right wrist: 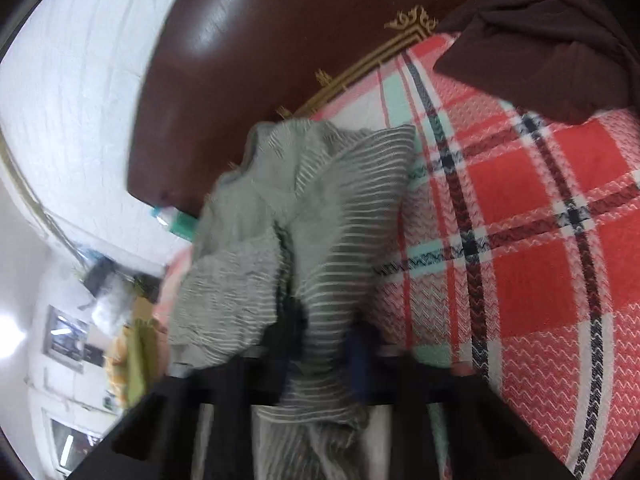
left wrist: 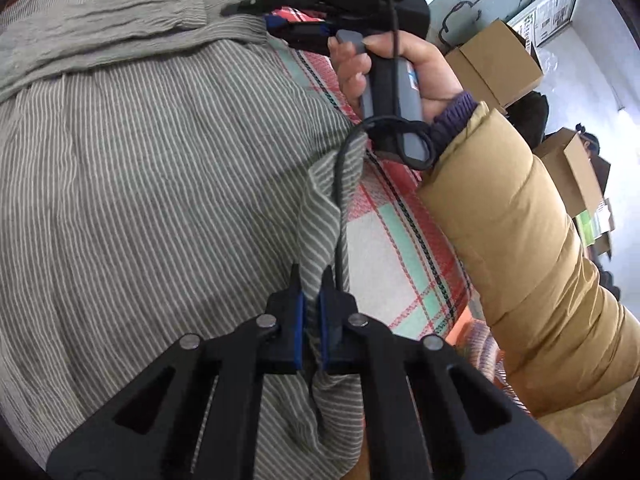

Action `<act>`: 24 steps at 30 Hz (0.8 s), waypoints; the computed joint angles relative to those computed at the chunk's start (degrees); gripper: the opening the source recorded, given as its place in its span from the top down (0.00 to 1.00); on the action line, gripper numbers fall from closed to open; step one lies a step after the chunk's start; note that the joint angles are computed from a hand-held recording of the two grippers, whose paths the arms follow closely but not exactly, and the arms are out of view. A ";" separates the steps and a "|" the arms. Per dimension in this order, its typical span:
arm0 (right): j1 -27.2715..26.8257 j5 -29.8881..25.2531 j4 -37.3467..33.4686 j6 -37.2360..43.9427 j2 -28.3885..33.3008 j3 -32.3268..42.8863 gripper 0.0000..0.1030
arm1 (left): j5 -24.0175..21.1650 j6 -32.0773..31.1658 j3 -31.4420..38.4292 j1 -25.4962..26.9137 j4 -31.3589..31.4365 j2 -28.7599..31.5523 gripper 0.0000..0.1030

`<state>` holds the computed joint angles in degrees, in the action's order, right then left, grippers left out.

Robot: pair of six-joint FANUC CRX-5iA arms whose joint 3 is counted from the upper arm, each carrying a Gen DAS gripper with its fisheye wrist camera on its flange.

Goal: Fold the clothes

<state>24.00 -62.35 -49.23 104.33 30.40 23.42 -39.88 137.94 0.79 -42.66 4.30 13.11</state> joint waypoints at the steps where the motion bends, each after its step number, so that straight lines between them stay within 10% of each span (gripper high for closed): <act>1: 0.53 0.65 0.98 -0.57 -0.42 -0.22 0.90 | 1.61 -0.94 -1.30 0.34 1.46 -0.41 0.93; 10: 13.42 13.61 25.19 -6.07 -9.64 -6.47 0.92 | 12.09 -4.05 -10.15 0.56 6.10 -5.97 0.93; 19: 24.58 12.38 41.87 -12.70 -6.70 -5.31 0.92 | 19.45 -1.73 -17.97 -0.07 6.51 -11.43 0.93; 24: 26.80 5.64 40.04 -11.55 -2.09 -0.32 0.85 | 21.99 -1.21 -20.77 -0.80 7.11 -12.69 0.93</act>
